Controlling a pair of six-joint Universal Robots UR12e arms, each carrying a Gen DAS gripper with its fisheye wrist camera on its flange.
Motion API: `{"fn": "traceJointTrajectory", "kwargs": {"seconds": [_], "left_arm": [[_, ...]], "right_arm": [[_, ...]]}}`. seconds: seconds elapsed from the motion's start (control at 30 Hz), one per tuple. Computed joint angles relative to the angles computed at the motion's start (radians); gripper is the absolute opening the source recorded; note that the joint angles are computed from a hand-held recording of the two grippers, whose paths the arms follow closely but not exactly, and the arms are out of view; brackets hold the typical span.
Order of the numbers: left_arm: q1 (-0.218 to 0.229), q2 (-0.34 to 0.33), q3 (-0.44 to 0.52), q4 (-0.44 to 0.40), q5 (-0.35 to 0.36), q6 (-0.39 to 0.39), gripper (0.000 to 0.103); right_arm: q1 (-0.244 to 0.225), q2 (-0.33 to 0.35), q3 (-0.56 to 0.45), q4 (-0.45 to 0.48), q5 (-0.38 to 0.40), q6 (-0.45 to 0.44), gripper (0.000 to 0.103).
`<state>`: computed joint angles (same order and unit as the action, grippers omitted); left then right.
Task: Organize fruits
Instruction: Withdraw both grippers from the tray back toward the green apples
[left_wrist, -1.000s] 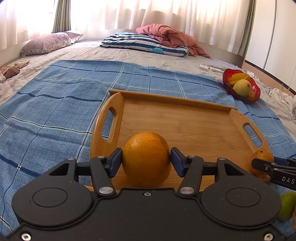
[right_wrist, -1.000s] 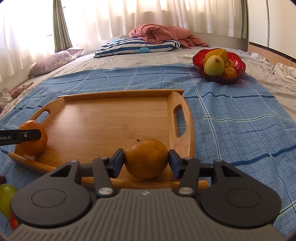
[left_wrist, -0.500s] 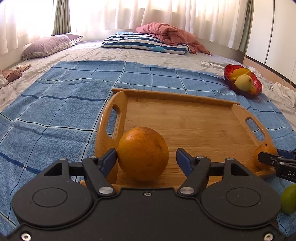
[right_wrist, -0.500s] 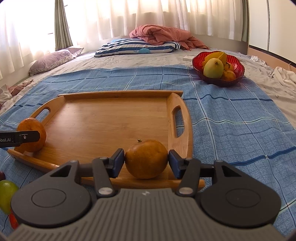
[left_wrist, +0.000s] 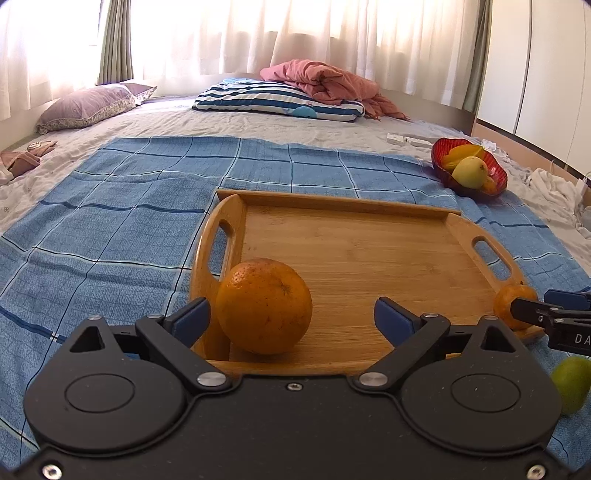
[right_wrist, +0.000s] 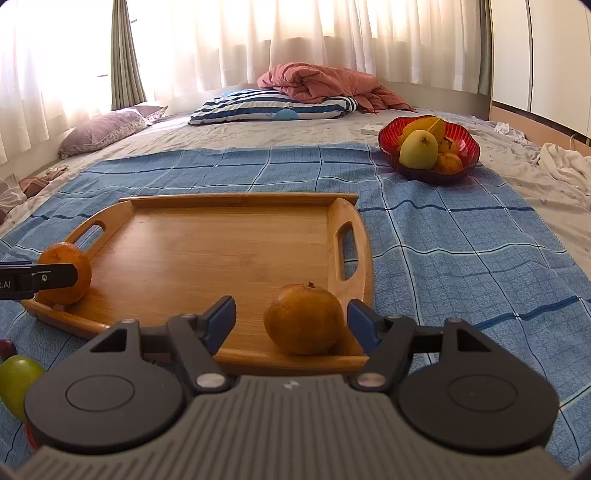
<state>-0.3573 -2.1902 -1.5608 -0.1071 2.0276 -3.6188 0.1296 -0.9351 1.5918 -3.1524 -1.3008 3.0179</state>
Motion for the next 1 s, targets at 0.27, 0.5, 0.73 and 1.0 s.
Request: {"fn": "traceJointTrajectory", "kwargs": {"seconds": [0.27, 0.5, 0.73, 1.0], "left_arm": [[-0.017, 0.016, -0.046, 0.1, -0.024, 0.02, 0.1], [-0.042, 0.025, -0.079, 0.151, -0.014, 0.035, 0.102], [-0.068, 0.03, -0.107, 0.185, 0.003, 0.047, 0.103], [-0.089, 0.038, -0.136, 0.185, 0.028, 0.039, 0.103]], "right_arm": [[0.001, -0.024, 0.048, -0.076, -0.017, 0.011, 0.089], [0.005, -0.042, 0.097, -0.157, -0.028, 0.008, 0.092], [0.007, -0.059, 0.149, -0.235, -0.032, 0.007, 0.099], [0.008, -0.072, 0.194, -0.269, -0.043, 0.01, 0.102]]}}
